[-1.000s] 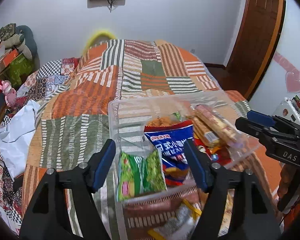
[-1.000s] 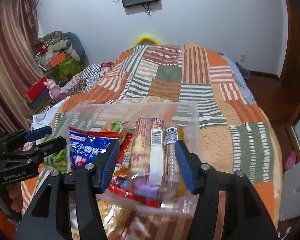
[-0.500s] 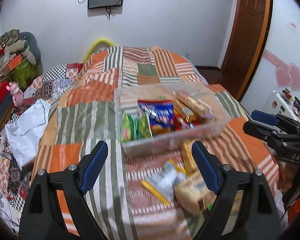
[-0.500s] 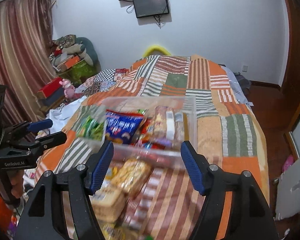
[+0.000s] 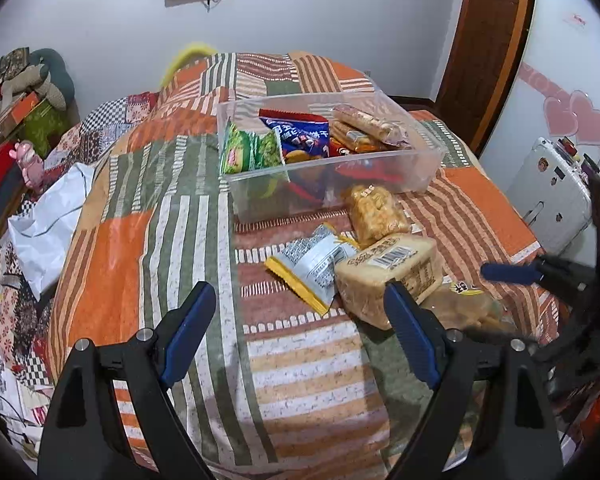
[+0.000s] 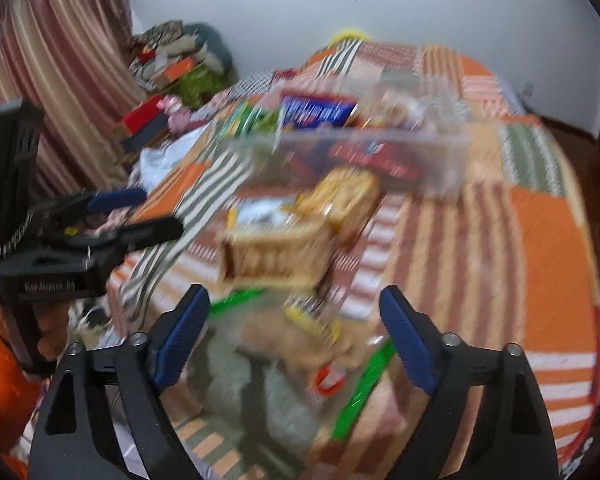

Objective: Organize snacks
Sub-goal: 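Grasp square bread-cracker block with left tool while right tool grasps clear cookie bag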

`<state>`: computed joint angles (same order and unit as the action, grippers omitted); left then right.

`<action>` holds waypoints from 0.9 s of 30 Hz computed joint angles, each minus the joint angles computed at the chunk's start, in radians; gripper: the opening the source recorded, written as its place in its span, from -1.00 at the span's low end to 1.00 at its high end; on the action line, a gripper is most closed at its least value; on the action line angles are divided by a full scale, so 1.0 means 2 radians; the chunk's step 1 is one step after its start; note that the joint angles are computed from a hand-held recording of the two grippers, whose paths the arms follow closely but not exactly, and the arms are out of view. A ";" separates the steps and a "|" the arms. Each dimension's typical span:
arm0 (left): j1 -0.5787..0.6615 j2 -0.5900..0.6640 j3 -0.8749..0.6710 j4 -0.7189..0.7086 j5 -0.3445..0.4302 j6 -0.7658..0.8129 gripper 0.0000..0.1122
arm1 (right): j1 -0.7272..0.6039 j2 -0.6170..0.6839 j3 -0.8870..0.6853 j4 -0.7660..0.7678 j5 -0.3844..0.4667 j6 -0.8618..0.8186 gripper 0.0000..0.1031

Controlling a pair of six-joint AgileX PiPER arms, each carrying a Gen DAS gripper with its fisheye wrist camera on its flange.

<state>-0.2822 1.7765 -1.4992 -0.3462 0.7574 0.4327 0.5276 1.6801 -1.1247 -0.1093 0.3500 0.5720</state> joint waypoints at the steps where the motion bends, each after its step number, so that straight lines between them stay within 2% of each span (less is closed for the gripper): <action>1: 0.002 0.002 -0.002 -0.003 0.003 0.001 0.54 | -0.002 0.007 -0.003 0.027 0.001 -0.026 0.68; 3: 0.003 0.005 -0.004 -0.007 0.006 0.001 0.54 | -0.001 0.020 -0.006 0.049 0.002 -0.046 0.69; 11: -0.013 0.017 -0.016 -0.012 0.019 -0.001 0.54 | 0.030 0.045 -0.030 -0.087 0.029 0.055 0.71; 16: -0.035 0.027 -0.027 -0.004 0.025 -0.001 0.54 | 0.027 0.023 0.005 -0.139 0.019 0.100 0.29; 19: -0.047 0.042 -0.042 0.001 0.031 -0.007 0.54 | 0.023 0.001 0.029 -0.187 0.018 0.150 0.12; 22: -0.053 0.061 -0.060 -0.004 0.044 -0.015 0.54 | 0.009 -0.026 0.055 -0.209 0.015 0.181 0.03; 27: -0.068 0.098 -0.091 -0.006 0.064 -0.043 0.54 | -0.026 -0.071 0.105 -0.228 0.001 0.225 0.00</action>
